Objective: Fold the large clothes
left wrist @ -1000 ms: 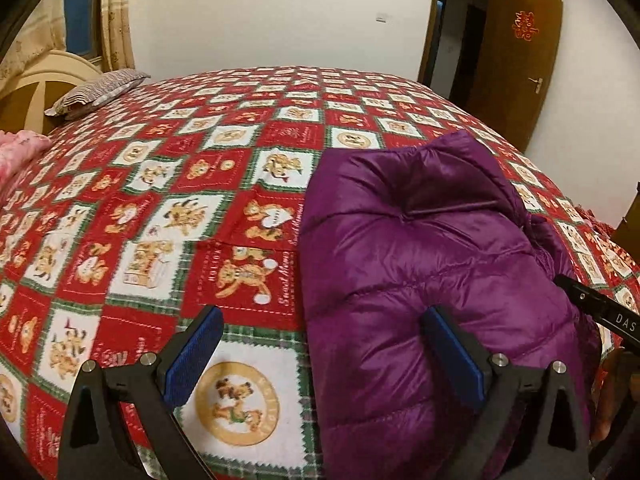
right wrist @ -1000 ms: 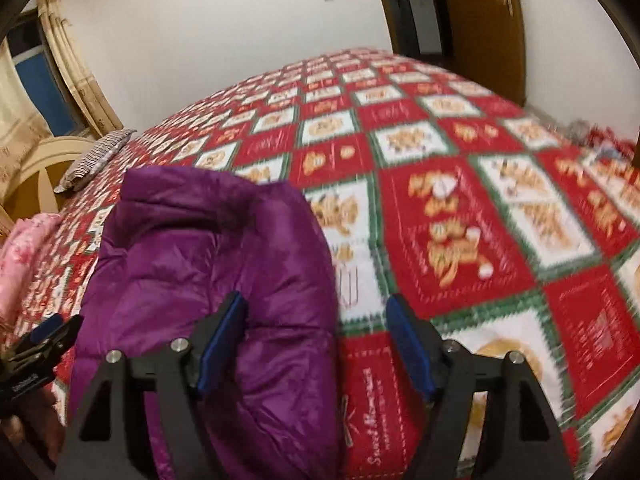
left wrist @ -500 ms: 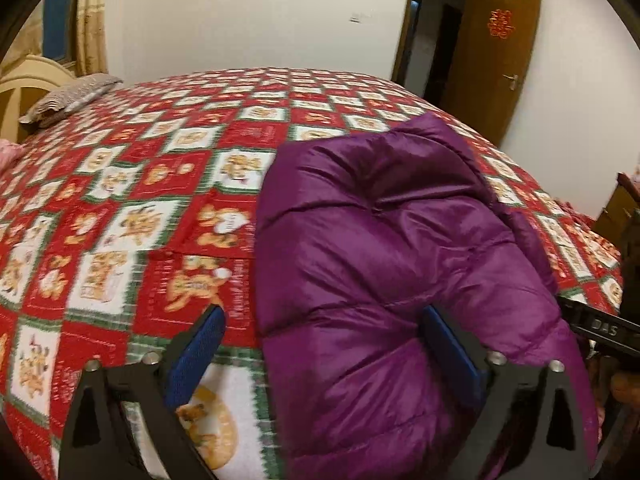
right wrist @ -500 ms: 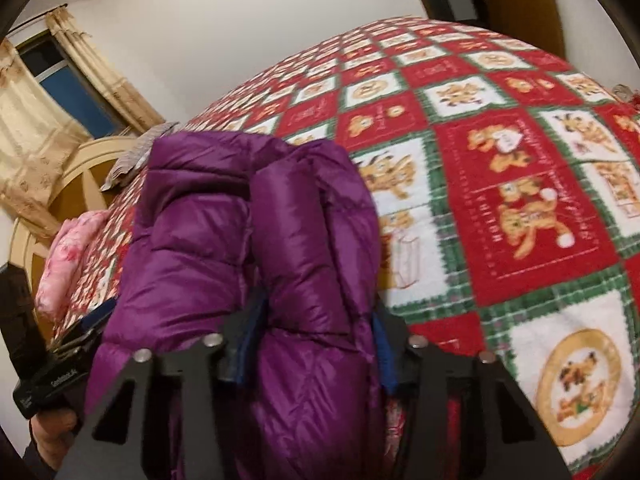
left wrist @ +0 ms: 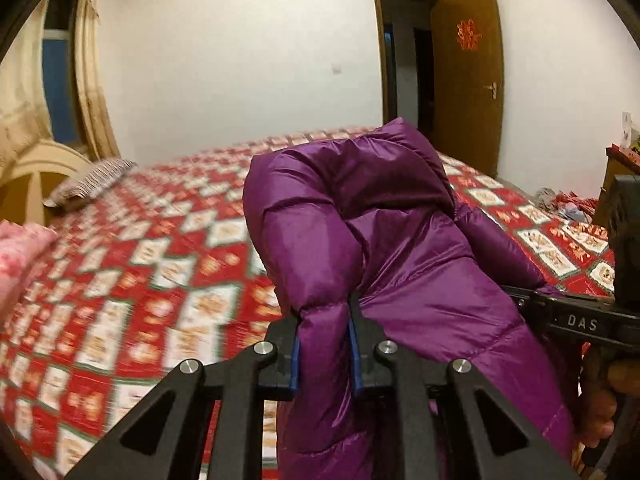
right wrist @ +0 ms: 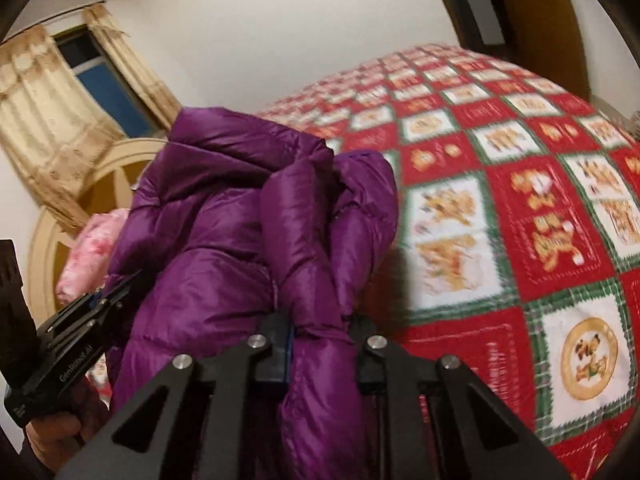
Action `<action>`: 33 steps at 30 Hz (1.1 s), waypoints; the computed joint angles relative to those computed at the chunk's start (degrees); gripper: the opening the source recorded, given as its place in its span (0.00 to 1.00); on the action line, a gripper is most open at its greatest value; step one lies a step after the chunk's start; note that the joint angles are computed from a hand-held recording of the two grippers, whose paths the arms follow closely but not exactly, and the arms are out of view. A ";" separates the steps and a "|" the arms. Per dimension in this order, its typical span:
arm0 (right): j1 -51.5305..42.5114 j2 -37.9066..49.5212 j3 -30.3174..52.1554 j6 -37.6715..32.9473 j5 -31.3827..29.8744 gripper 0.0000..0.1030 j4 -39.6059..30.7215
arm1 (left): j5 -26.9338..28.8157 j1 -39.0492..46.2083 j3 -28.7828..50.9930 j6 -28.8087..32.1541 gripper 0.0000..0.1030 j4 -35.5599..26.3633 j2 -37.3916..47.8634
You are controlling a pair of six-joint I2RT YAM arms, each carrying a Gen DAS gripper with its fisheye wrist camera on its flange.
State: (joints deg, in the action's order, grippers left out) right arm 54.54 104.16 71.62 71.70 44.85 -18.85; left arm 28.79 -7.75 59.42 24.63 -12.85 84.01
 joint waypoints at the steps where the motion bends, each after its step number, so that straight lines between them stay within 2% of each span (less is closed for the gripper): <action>1: 0.07 0.61 1.61 -1.17 0.00 0.19 0.00 | 1.03 1.69 0.63 0.43 0.18 -0.98 -0.65; 4: -0.15 3.81 8.57 -5.59 -0.81 0.19 -0.85 | 2.93 6.32 2.93 1.36 0.18 -3.78 -0.67; 14: -2.10 16.66 27.81 -15.47 -6.77 0.19 -3.02 | 5.80 16.69 6.71 3.37 0.18 -5.11 3.92; 21: -3.87 24.62 39.37 -18.58 -11.05 0.19 -6.86 | 5.77 19.92 9.53 3.68 0.18 -5.51 8.87; 33: -5.46 35.05 54.18 -20.27 -16.62 0.19 -12.44 | 4.11 22.64 13.43 4.58 0.17 -5.26 16.15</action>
State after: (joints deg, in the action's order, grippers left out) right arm 49.08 139.22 125.79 51.43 28.23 -31.30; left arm 32.91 14.89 72.86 29.21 -18.11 100.16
